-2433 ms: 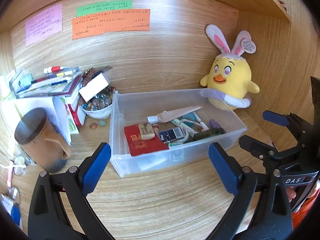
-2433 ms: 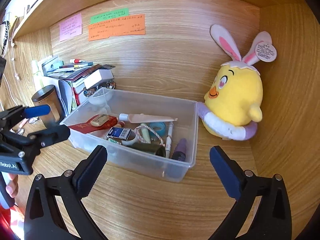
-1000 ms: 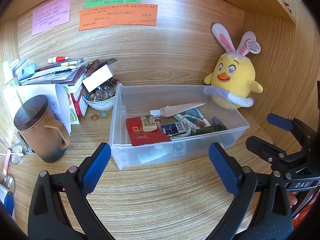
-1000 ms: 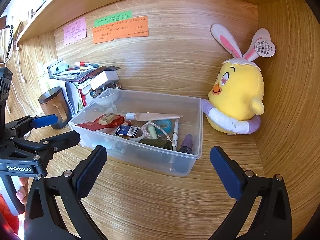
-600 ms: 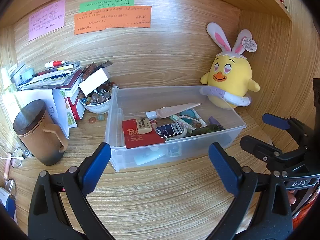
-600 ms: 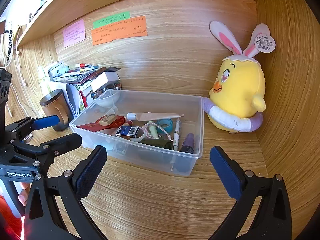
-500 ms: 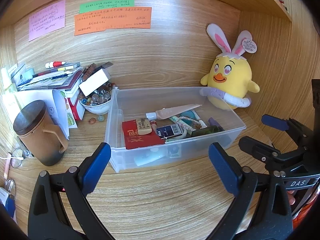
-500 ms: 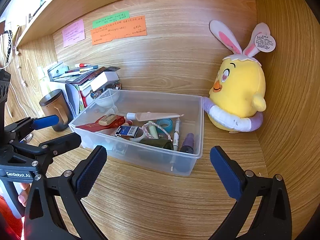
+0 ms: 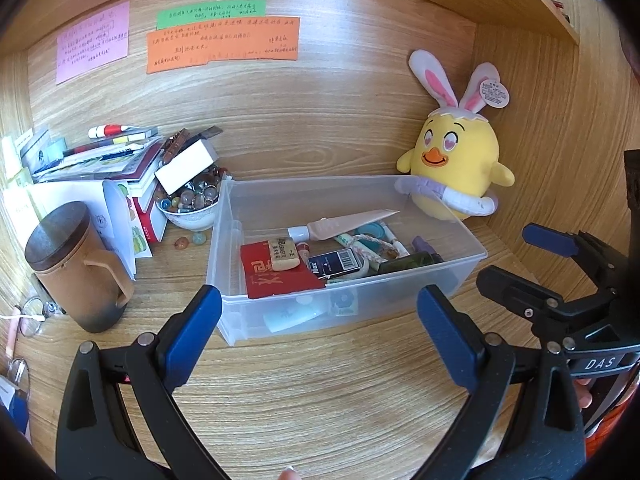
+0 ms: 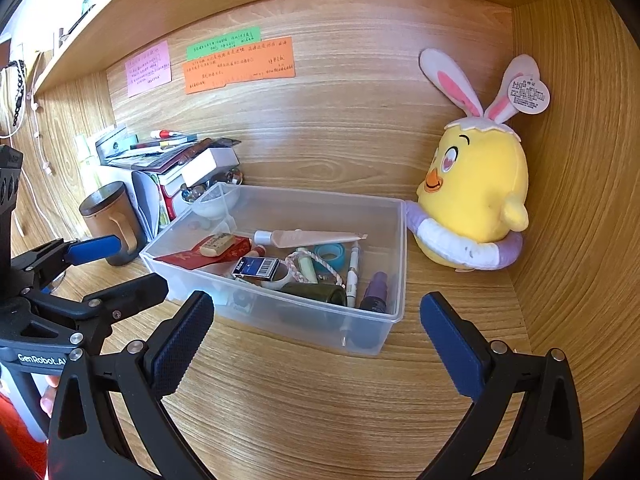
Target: Organize objects
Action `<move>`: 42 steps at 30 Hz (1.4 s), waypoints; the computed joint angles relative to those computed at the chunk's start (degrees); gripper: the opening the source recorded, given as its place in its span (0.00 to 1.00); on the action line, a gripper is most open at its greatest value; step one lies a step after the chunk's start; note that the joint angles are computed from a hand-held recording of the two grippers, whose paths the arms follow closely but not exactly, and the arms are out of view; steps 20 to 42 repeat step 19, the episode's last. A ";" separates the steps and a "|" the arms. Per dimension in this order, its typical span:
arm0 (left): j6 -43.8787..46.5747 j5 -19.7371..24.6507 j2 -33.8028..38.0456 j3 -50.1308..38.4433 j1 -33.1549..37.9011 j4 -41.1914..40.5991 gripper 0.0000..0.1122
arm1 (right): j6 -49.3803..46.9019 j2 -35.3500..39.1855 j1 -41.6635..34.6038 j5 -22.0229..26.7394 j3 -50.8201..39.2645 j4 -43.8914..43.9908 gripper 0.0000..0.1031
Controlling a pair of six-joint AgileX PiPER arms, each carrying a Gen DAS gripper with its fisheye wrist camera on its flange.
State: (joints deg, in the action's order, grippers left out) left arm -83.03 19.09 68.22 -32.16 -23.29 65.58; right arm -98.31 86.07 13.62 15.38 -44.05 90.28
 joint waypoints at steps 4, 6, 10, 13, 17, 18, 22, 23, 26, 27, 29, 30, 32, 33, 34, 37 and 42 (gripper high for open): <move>0.24 0.18 0.33 -0.08 -0.43 -0.56 0.89 | 1.44 -0.08 -0.21 0.15 0.04 -1.25 1.00; 1.60 -0.69 0.43 -0.08 0.00 -1.92 0.89 | 2.32 -0.23 -0.36 0.25 0.12 -1.99 1.00; 1.95 -2.24 0.43 0.25 0.75 -2.43 0.89 | 1.66 -0.38 -0.33 0.11 0.33 -1.36 1.00; 1.02 -2.09 0.13 0.42 0.24 -1.50 0.89 | 1.00 -0.62 -0.44 0.16 0.66 -0.69 1.00; 0.71 -2.19 -0.48 0.68 0.03 -1.40 0.89 | 2.45 -0.79 -0.45 0.08 0.77 -1.85 1.00; 0.91 -2.28 -0.66 0.75 0.07 -1.64 0.89 | 2.88 -0.85 -0.51 0.14 0.80 -2.25 1.00; 1.18 -2.41 -0.78 0.81 0.22 -1.82 0.89 | 2.94 -0.91 -0.47 0.06 0.90 -2.21 1.00; 1.18 -2.41 -0.78 0.81 0.22 -1.82 0.89 | 2.94 -0.91 -0.47 0.06 0.90 -2.21 1.00; 1.18 -2.41 -0.78 0.81 0.22 -1.82 0.89 | 2.94 -0.91 -0.47 0.06 0.90 -2.21 1.00; 1.18 -2.41 -0.78 0.81 0.22 -1.82 0.89 | 2.94 -0.91 -0.47 0.06 0.90 -2.21 1.00; 1.18 -2.41 -0.78 0.81 0.22 -1.82 0.89 | 2.94 -0.91 -0.47 0.06 0.90 -2.21 1.00; 1.18 -2.41 -0.78 0.81 0.22 -1.82 0.89 | 2.94 -0.91 -0.47 0.06 0.90 -2.21 1.00; 1.18 -2.41 -0.78 0.81 0.22 -1.82 0.89 | 2.94 -0.91 -0.47 0.06 0.90 -2.21 1.00; 1.18 -2.41 -0.78 0.81 0.22 -1.82 0.89 | 2.94 -0.91 -0.47 0.06 0.90 -2.21 1.00; 1.18 -2.41 -0.78 0.81 0.22 -1.82 0.89 | 2.94 -0.91 -0.47 0.06 0.90 -2.21 1.00; 1.18 -2.41 -0.78 0.81 0.22 -1.82 0.89 | 2.94 -0.91 -0.47 0.06 0.90 -2.21 1.00; 1.18 -2.41 -0.78 0.81 0.22 -1.82 0.89 | 2.94 -0.91 -0.47 0.06 0.90 -2.21 1.00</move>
